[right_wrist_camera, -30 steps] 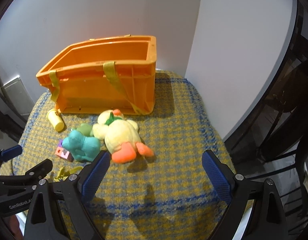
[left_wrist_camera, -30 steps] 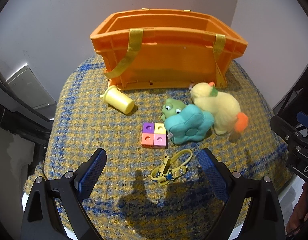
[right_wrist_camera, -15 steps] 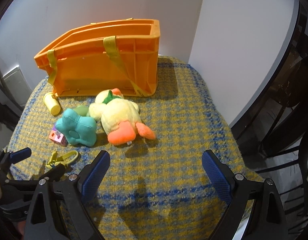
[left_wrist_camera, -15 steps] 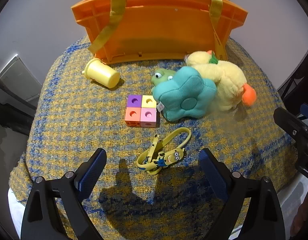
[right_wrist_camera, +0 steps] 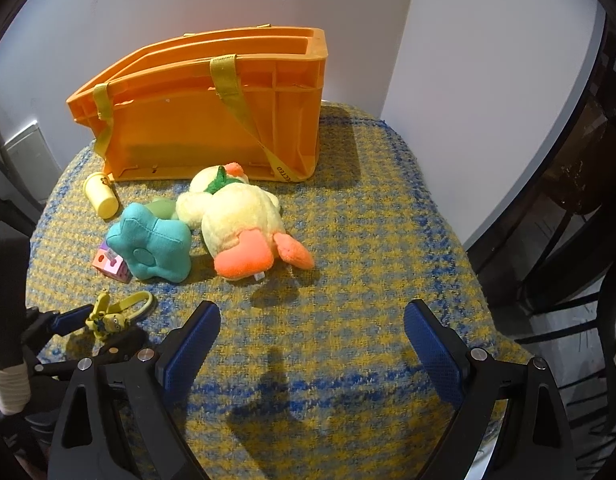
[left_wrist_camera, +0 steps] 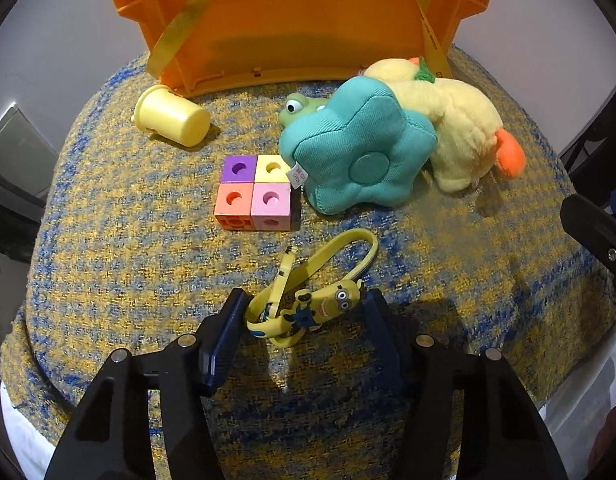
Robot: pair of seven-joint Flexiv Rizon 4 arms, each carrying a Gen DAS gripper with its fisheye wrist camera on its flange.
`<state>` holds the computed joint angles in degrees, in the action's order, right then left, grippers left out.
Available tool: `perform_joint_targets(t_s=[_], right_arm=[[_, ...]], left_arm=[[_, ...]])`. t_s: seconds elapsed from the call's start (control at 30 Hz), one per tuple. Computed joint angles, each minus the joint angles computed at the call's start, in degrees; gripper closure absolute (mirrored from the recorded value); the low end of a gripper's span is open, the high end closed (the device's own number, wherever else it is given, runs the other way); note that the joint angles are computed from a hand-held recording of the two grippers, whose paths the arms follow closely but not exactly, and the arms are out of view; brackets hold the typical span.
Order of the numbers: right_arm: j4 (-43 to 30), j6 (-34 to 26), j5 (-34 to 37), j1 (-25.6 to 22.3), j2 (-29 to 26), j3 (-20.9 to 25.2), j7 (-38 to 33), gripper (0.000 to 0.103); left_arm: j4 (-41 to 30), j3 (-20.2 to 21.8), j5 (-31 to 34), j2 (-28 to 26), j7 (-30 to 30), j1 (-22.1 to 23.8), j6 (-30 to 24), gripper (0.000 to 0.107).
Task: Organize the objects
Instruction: 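Grasp the yellow minion keychain with the left tool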
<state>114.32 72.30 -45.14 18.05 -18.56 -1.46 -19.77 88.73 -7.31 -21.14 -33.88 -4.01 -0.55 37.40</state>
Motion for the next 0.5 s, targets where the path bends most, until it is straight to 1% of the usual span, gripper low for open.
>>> perform_joint_targets(t_s=[0.03,0.23,0.27,0.5], right_arm=[[0.0,0.0,0.0,0.0,0.0,0.0,0.0,0.01],[-0.1,-0.2,0.5,-0.1,0.0,0.3,-0.3,0.01],[-0.1,-0.3,0.6,-0.1,0.0,0.3,-0.4,0.01],[0.0,-0.1,0.0,0.1,0.3,0.1,0.3,0.01]], left_arm=[[0.1,-0.1,-0.1,0.1,0.1,0.1,-0.1,0.055],[-0.3,0.1,-0.4,0.2,-0.3,0.2,-0.9,0.056],[0.2,0.4,-0.6,0.4,-1.7,0.0,-0.1,0.056],[0.4,0.0,-1.5,1.3,-1.5,0.7,-0.2,0.056]])
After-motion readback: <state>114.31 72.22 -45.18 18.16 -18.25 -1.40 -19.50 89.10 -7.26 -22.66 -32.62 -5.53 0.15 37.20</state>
